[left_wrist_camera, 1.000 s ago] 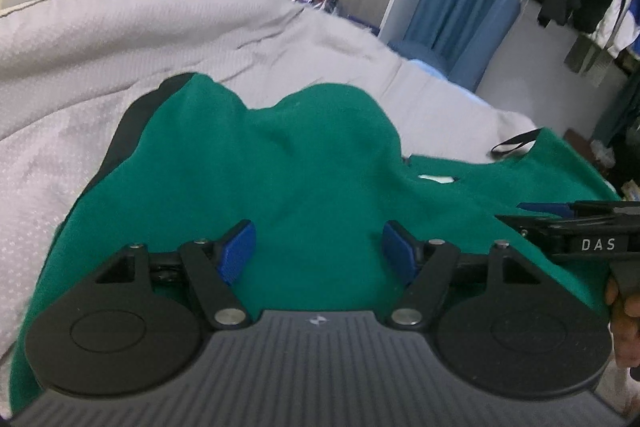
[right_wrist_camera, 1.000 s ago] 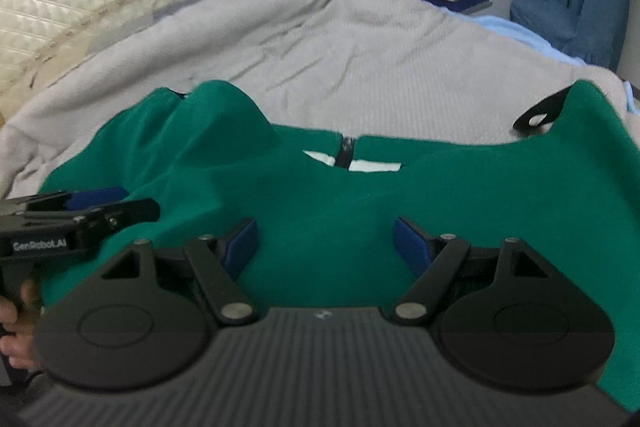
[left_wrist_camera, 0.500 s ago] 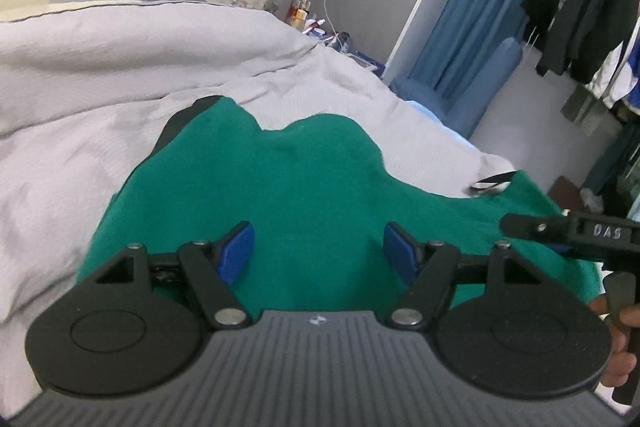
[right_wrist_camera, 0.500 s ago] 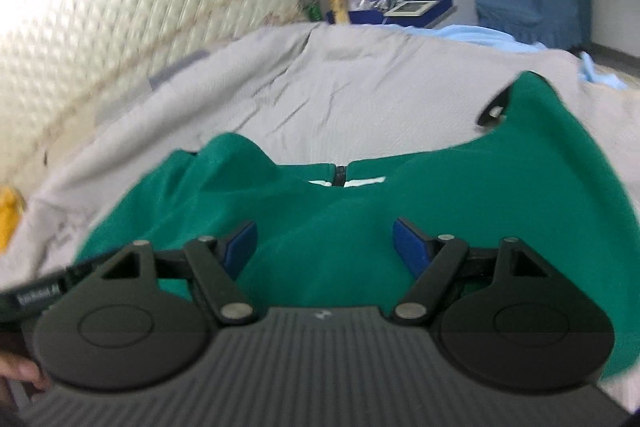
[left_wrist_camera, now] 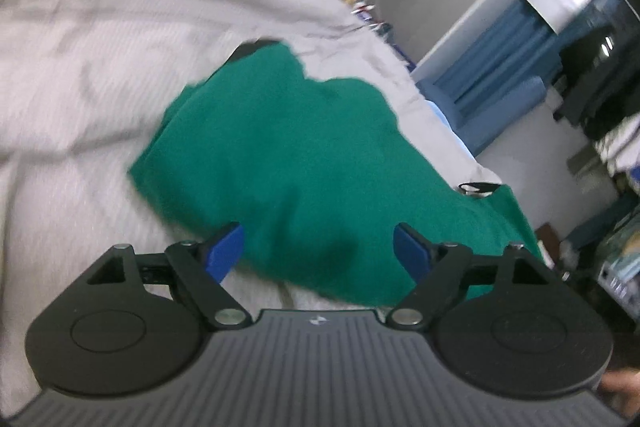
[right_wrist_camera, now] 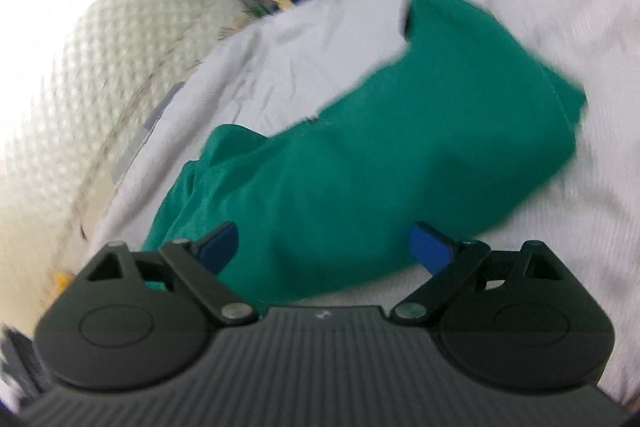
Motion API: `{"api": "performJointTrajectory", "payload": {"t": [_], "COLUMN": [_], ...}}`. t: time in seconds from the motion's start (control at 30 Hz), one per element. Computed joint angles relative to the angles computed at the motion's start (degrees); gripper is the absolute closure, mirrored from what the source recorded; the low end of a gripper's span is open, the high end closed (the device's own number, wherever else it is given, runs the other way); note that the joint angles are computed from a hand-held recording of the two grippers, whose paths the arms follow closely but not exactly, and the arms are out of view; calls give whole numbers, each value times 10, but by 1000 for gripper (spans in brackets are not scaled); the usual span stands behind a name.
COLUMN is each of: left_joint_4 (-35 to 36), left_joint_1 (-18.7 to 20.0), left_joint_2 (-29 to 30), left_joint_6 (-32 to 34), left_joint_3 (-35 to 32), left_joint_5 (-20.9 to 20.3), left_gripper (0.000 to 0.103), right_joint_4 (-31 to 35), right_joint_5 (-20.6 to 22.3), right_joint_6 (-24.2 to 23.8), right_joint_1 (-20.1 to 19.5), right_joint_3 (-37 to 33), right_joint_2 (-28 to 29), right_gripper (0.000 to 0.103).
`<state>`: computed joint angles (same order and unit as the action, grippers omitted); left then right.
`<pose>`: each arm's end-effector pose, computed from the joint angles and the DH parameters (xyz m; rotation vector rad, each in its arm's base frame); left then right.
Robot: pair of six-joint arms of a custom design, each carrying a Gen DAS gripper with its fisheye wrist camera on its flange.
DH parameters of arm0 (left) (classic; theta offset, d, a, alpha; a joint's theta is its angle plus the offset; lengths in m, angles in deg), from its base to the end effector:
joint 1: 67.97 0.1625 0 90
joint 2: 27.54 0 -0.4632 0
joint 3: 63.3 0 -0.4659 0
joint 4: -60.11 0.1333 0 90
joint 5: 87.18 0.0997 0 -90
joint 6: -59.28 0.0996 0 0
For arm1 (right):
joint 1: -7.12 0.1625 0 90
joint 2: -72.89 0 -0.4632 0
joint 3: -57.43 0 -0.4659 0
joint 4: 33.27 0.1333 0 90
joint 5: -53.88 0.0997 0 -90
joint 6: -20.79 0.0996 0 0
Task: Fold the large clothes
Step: 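Grasp the folded hoodie end with both grippers and roll it over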
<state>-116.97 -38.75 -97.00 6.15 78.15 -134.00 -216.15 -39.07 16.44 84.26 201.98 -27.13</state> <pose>-0.2697 -0.3817 0.1090 0.0393 2.7338 -1.1029 0.0377 -0.4108 0.3003 -0.2332 -2.7108 1.1970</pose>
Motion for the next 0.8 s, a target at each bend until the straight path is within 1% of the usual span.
{"api": "performJointTrajectory", "payload": {"t": [0.07, 0.13, 0.2, 0.27, 0.3, 0.33, 0.37, 0.43, 0.5, 0.57, 0.7, 0.8], "left_joint_4": [-4, -25, -45, -117, -164, -192, -212, -243, -265, -288, -381, -405], "left_joint_1": [13, 33, 58, 85, 100, 111, 124, 140, 152, 157, 157, 155], "left_joint_2": [-3, 3, 11, 30, 43, 52, 61, 76, 84, 89, 110, 116], "left_joint_6": [-27, -31, -50, -42, -36, -36, -42, -47, -47, -49, -35, -20], "left_joint_3": [5, 5, 2, 5, 7, 6, 4, 0, -4, -4, 2, 1], "left_joint_5": [-16, -36, -65, -107, -130, -148, -168, -192, -209, -218, -230, -233], "left_gripper": [14, 13, 12, 11, 10, 8, 7, 5, 5, 5, 5, 6], "right_joint_4": [28, 38, 47, 61, 64, 61, 56, 50, 30, 10, -23, -40], "right_joint_5": [24, 48, 63, 100, 116, 123, 141, 176, 187, 209, 260, 286], "right_joint_6": [36, 62, 87, 122, 140, 163, 182, 208, 216, 228, 232, 237], "right_joint_1": [-19, -34, -44, -66, -77, -85, -95, -110, -111, -115, -129, -139], "right_joint_3": [-4, -8, -15, -23, -26, -29, -29, -31, -29, -27, -20, -10], "right_joint_2": [-1, 5, 15, 28, 35, 43, 49, 58, 63, 67, 69, 62], "right_gripper": [9, 9, 9, 9, 9, 8, 7, 6, 6, 6, 6, 6]}}
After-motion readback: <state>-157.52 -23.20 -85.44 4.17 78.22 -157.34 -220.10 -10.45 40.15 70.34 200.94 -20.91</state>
